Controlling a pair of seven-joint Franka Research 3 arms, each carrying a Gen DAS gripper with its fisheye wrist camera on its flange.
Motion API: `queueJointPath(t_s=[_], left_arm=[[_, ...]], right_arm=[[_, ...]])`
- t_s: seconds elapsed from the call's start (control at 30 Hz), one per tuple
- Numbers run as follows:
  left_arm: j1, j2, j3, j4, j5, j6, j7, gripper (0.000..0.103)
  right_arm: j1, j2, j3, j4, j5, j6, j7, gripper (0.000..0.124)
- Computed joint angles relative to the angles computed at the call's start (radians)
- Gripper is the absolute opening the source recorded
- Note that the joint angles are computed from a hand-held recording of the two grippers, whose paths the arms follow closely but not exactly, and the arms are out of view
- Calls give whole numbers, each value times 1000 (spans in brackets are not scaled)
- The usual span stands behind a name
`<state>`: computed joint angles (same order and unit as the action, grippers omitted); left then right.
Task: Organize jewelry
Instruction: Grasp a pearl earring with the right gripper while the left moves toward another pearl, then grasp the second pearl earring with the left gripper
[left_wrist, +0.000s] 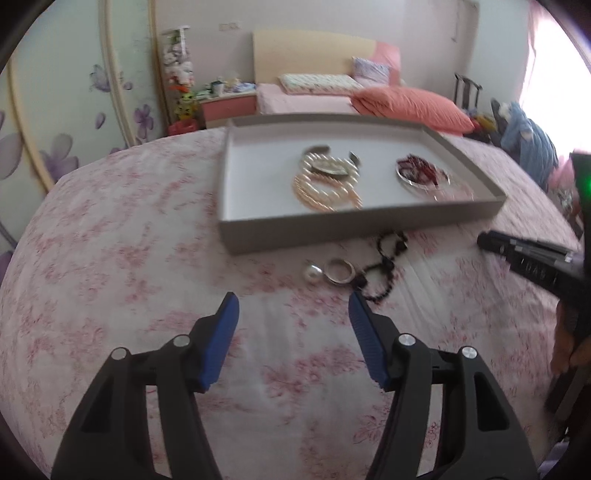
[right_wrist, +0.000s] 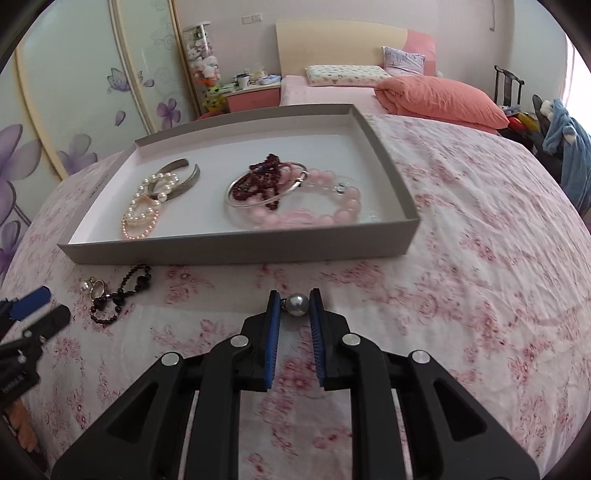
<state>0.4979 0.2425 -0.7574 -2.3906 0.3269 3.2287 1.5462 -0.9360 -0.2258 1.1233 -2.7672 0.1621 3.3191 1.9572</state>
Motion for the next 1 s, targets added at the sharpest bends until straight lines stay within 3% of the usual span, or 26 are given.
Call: queueJointPath(t_s=[0.1,0.23,0.33,0.5,0.7,0.77,0.87,0.93,1.0], left_arm=[[-175,1,160,27,1,-23,-21,50],[-299,13,278,53,-27,-21,-26,40],[-337,21,310,68,-38,-20,-24,35],[-360,34,315,83,-42,-16,-9,32],[-399,43,349,102,-49,-20,-32,15],[-421,42,373,106,-50,-20,-45,14],[-496,28,458,99,-36,-15,-80,14],[-499,16,468,84,-28,-12,-86,14],[-493,8,467,71,-21,-4,-86,14]], right_arm=[[19,8,-17,-1,0,4,-6,17],[53,27,-49,1,22,13,-34,17],[98,35,-87,-4,56,20,-64,17],[125,44,-100,-1,113,23,-115,17],[130,43,-90,0,163,23,-153,17],[121,38,-76,0,168,23,-154,17],[110,33,-65,-1,162,22,-153,17],[126,33,-80,-4,156,23,-153,17],[103,27,-54,-4,157,23,-152,17]])
